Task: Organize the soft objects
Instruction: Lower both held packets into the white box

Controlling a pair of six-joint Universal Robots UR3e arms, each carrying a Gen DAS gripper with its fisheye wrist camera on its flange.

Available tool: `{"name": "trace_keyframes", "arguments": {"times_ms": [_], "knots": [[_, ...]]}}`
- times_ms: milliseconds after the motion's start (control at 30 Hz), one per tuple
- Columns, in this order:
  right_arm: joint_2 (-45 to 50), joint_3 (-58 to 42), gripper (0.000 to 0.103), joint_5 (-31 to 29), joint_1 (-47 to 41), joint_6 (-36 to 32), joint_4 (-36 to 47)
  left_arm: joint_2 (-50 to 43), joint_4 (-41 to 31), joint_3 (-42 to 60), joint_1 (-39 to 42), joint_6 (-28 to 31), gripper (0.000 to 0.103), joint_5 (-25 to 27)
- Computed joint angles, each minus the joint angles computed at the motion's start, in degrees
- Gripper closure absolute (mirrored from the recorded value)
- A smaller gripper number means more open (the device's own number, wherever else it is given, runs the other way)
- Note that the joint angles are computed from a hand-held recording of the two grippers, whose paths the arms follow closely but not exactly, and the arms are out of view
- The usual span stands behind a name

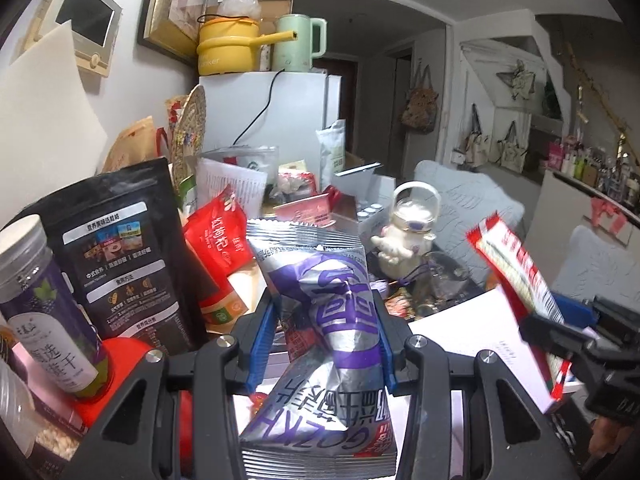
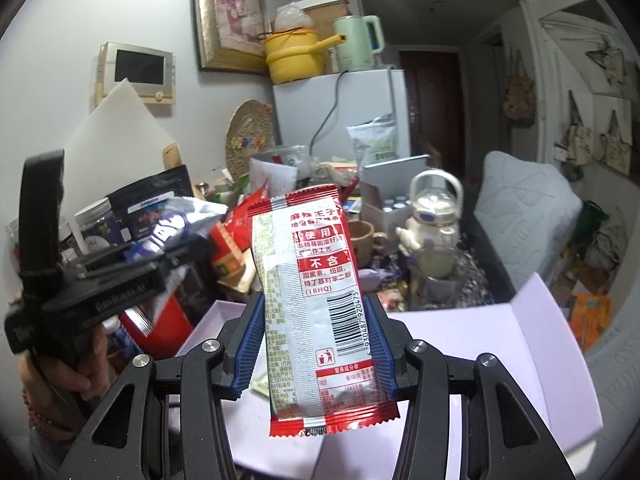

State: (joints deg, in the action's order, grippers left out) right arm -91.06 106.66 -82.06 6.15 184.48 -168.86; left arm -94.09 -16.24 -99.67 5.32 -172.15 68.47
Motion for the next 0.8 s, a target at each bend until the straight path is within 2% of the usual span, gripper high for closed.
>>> {"name": "trace_keyframes", "arguments": {"times_ms": [167, 267, 400, 533, 800], "knots": [[5.42, -5.49, 0.055, 2.03, -0.38, -0.45, 2.23, -3.04, -1.60, 2.22, -0.90, 0.46, 0.060, 2.11], [7.40, -5.41, 0.055, 2.89, -0.68, 0.42, 1.50, -5.15, -2.78, 3.82, -1.84, 0.67, 0.060, 3.63], [10.46, -8.07, 0.055, 1.95, -0.06, 1.06, 4.58, -8.49, -4.98, 6.27, -3.50, 1.19, 0.060, 5.48], [12.86, -9.93, 0.055, 4.19, -0.52, 1.89, 6.28, -11.89, -7.54, 8.90, -4.54, 0.97, 0.060, 7.29], [18.14, -14.32, 0.055, 4.66, 0.26, 1.63, 10.41, -17.09, -11.25, 13.69, -6.55, 0.93, 0.060, 10.84]]}}
